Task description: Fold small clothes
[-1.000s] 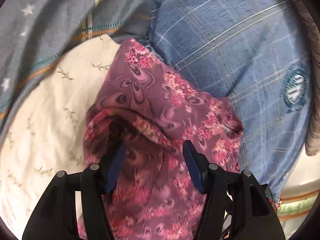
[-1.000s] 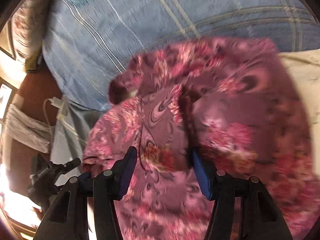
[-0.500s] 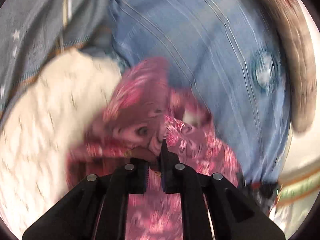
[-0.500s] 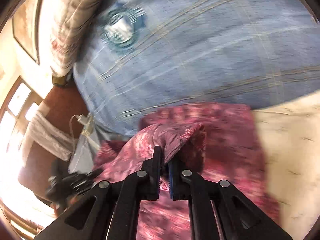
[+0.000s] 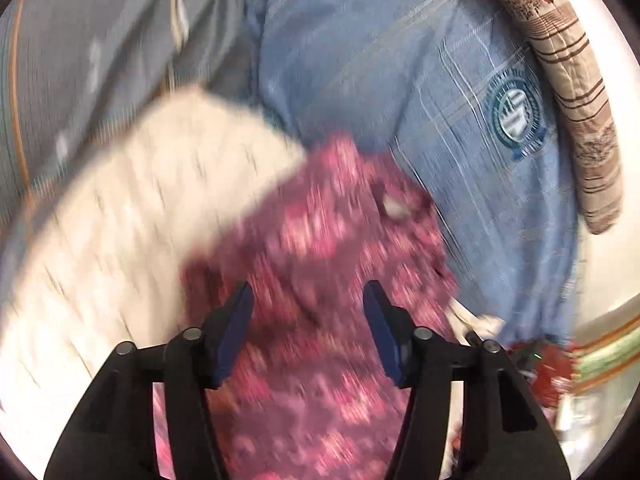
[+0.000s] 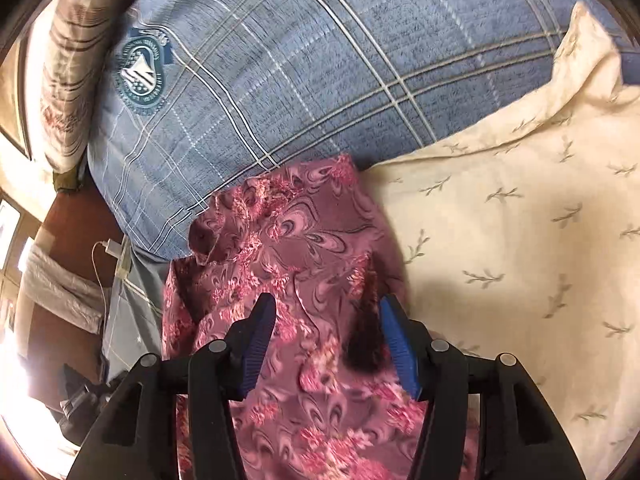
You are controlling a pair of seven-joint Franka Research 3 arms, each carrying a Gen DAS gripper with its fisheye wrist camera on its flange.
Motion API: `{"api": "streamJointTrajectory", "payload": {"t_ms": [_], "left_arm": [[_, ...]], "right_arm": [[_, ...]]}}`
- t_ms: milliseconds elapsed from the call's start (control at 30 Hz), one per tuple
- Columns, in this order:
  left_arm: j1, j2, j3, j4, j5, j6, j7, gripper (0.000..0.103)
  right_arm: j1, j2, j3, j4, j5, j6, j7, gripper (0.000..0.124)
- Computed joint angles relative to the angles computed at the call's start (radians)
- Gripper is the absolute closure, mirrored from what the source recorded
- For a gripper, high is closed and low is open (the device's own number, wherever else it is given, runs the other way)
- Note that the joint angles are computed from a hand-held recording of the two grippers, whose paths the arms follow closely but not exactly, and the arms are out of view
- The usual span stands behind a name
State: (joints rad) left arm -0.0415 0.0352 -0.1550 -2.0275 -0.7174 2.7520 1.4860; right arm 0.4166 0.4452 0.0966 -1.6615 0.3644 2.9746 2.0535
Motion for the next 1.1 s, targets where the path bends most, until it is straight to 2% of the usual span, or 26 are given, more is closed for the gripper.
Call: {"api": "streamJointTrajectory", "payload": {"t_ms": [67,133,167,200,233,267,300,367,400,433,467,533,567,633,700,733,767,800,867,900,933,967,1000,1033,1067,1100], "left_arm": [[0.013,0.071,0.013,0.091,0.090,-0.054,-0.040,0.045],[0.018,0.164,0.016,0.209,0.233,-0.135,-0.125,0.045],[0.013,0.210,0.021,0.266,0.332,-0.178,-0.191,0.046],[0.016,0.229,0.019,0.289,0.362,-0.205,-0.192,0.047],[0.026,0.226,0.013,0.282,0.387,-0.206,-0.189,0.053],[0.012,0.240,0.026,0.297,0.475,-0.204,-0.239,0.067],[0.009,0.248,0.028,0.302,0.526,-0.195,-0.264,0.072],[-0.012,0.268,0.049,0.326,0.648,-0.207,-0.366,0.073],[-0.011,0.270,0.057,0.322,0.693,-0.213,-0.399,0.075],[-0.010,0.278,0.058,0.331,0.729,-0.228,-0.425,0.077],[-0.005,0.282,0.059,0.333,0.756,-0.245,-0.445,0.081],[0.025,0.275,0.039,0.317,0.743,-0.242,-0.441,0.083],[0.046,0.260,0.028,0.293,0.719,-0.222,-0.426,0.083],[0.091,0.230,-0.006,0.252,0.629,-0.179,-0.361,0.083],[0.129,0.211,-0.048,0.232,0.504,-0.155,-0.257,0.082],[0.146,0.202,-0.070,0.222,0.429,-0.148,-0.188,0.080],[0.158,0.188,-0.093,0.206,0.354,-0.140,-0.111,0.075],[0.143,0.190,-0.087,0.215,0.349,-0.141,-0.100,0.068],[0.092,0.184,-0.056,0.201,0.435,-0.136,-0.133,0.065],[0.063,0.188,-0.033,0.209,0.516,-0.162,-0.183,0.065],[0.034,0.207,-0.007,0.234,0.589,-0.209,-0.233,0.065],[0.039,0.225,-0.014,0.251,0.593,-0.232,-0.240,0.065],[0.046,0.231,-0.016,0.253,0.577,-0.232,-0.242,0.065],[0.054,0.218,-0.017,0.233,0.566,-0.224,-0.242,0.064],[0.053,0.217,-0.010,0.233,0.580,-0.229,-0.259,0.064],[0.054,0.221,-0.005,0.238,0.588,-0.243,-0.273,0.064]], "right_arm": [[0.025,0.047,-0.026,0.071,-0.028,-0.045,0.028,0.068],[0.096,0.106,-0.112,0.168,-0.136,-0.152,0.099,0.074],[0.107,0.122,-0.127,0.201,-0.149,-0.188,0.089,0.111],[0.096,0.138,-0.109,0.245,-0.207,-0.230,0.076,0.121],[0.112,0.135,-0.126,0.253,-0.257,-0.215,0.098,0.120],[0.134,0.110,-0.155,0.228,-0.283,-0.146,0.111,0.120],[0.133,0.086,-0.159,0.188,-0.289,-0.054,0.123,0.121],[0.154,0.070,-0.207,0.169,-0.297,-0.010,0.185,0.121],[0.174,0.081,-0.253,0.191,-0.323,-0.054,0.239,0.120],[0.171,0.098,-0.264,0.219,-0.335,-0.115,0.262,0.120],[0.144,0.120,-0.240,0.253,-0.312,-0.194,0.241,0.120],[0.092,0.148,-0.178,0.295,-0.315,-0.300,0.230,0.120],[0.082,0.149,-0.162,0.288,-0.315,-0.319,0.226,0.117],[0.069,0.138,-0.141,0.255,-0.309,-0.283,0.231,0.112],[0.038,0.124,-0.105,0.226,-0.262,-0.242,0.225,0.091],[0.024,0.116,-0.089,0.207,-0.233,-0.205,0.224,0.085],[0.011,0.105,-0.076,0.178,-0.203,-0.157,0.222,0.078],[0.007,0.109,-0.069,0.175,-0.184,-0.126,0.220,0.078],[0.015,0.118,-0.079,0.187,-0.189,-0.132,0.203,0.083],[0.049,0.135,-0.121,0.220,-0.232,-0.168,0.221,0.100],[0.077,0.147,-0.155,0.252,-0.273,-0.218,0.240,0.111],[0.084,0.166,-0.162,0.293,-0.299,-0.267,0.242,0.117],[0.086,0.164,-0.165,0.300,-0.307,-0.281,0.261,0.117],[0.087,0.151,-0.167,0.275,-0.314,-0.256,0.275,0.117],[0.108,0.142,-0.195,0.262,-0.347,-0.245,0.312,0.118],[0.132,0.136,-0.231,0.262,-0.397,-0.274,0.356,0.117]]}}
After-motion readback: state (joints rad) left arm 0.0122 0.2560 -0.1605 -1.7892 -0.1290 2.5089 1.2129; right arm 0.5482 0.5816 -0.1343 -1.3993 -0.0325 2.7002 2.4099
